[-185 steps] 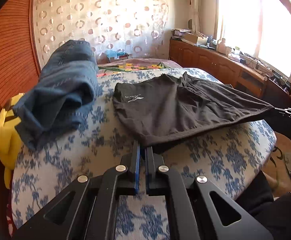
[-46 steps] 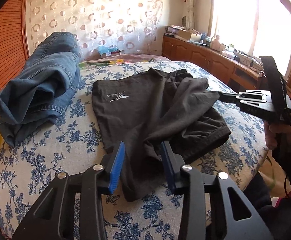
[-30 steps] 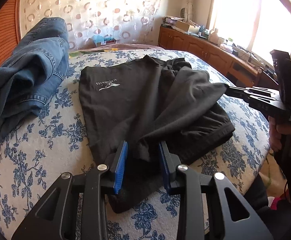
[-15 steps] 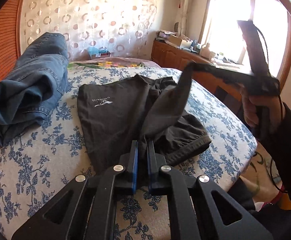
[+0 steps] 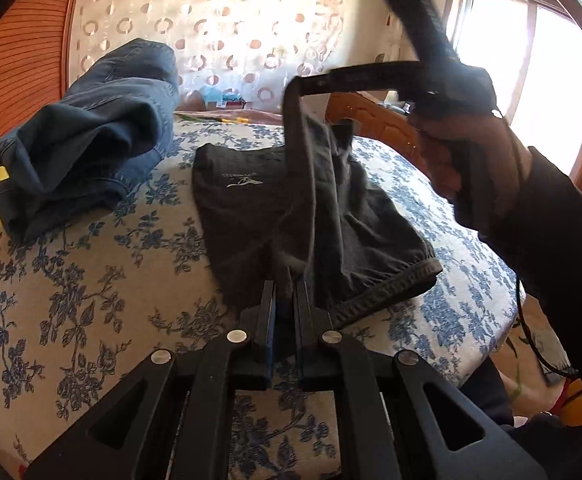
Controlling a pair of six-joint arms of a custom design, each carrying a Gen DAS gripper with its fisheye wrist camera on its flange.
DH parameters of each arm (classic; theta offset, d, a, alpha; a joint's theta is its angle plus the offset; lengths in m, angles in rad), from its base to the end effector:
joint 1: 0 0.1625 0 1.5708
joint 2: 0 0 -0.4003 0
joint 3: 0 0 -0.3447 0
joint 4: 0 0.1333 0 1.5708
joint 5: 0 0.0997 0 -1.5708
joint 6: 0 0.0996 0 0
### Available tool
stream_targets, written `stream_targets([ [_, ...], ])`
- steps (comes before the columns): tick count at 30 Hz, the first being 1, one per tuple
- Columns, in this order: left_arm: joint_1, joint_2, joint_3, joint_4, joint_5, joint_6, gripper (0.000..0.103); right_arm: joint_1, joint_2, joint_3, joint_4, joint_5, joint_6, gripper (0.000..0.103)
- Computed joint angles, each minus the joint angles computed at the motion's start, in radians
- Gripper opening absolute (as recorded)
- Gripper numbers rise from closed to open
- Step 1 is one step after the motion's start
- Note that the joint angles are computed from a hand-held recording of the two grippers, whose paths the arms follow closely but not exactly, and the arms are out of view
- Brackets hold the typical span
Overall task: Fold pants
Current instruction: 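Lift the pants edge with the right gripper and fold it over again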
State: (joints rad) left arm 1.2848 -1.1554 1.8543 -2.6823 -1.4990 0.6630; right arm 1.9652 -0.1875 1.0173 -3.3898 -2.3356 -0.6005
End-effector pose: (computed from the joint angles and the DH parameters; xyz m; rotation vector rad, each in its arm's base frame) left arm -0.0223 -0.5736 0.2560 1.3228 2.6236 -0.5842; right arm 0.3440 -0.6592 0.0266 0.5998 -2.0561 1.0362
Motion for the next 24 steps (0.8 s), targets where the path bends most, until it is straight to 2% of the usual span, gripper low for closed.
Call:
stream_targets([
  [5,0.011,-0.007,0.003,0.002,-0.001,0.001,0.008,-0.017,0.073,-0.177,0.138,0.032,0.0,0.005],
  [10,0.017,-0.021,0.017,-0.003,0.003,-0.002,0.009,-0.021,0.118,-0.266,0.177,0.057,-0.018,0.005],
  [14,0.02,-0.017,0.007,-0.002,0.012,-0.013,0.009,-0.024,0.179,-0.374,0.234,0.04,-0.027,0.006],
  [15,0.022,-0.017,0.005,-0.001,0.012,-0.018,0.009,-0.026,0.179,-0.374,0.245,0.042,-0.018,0.006],
  [19,0.019,-0.019,0.009,-0.021,0.025,-0.02,0.013,-0.026,0.166,-0.359,0.272,0.023,0.016,0.023],
  [24,0.013,-0.023,0.015,-0.031,0.046,-0.025,0.023,-0.025,0.084,-0.193,0.177,0.036,0.054,0.028],
])
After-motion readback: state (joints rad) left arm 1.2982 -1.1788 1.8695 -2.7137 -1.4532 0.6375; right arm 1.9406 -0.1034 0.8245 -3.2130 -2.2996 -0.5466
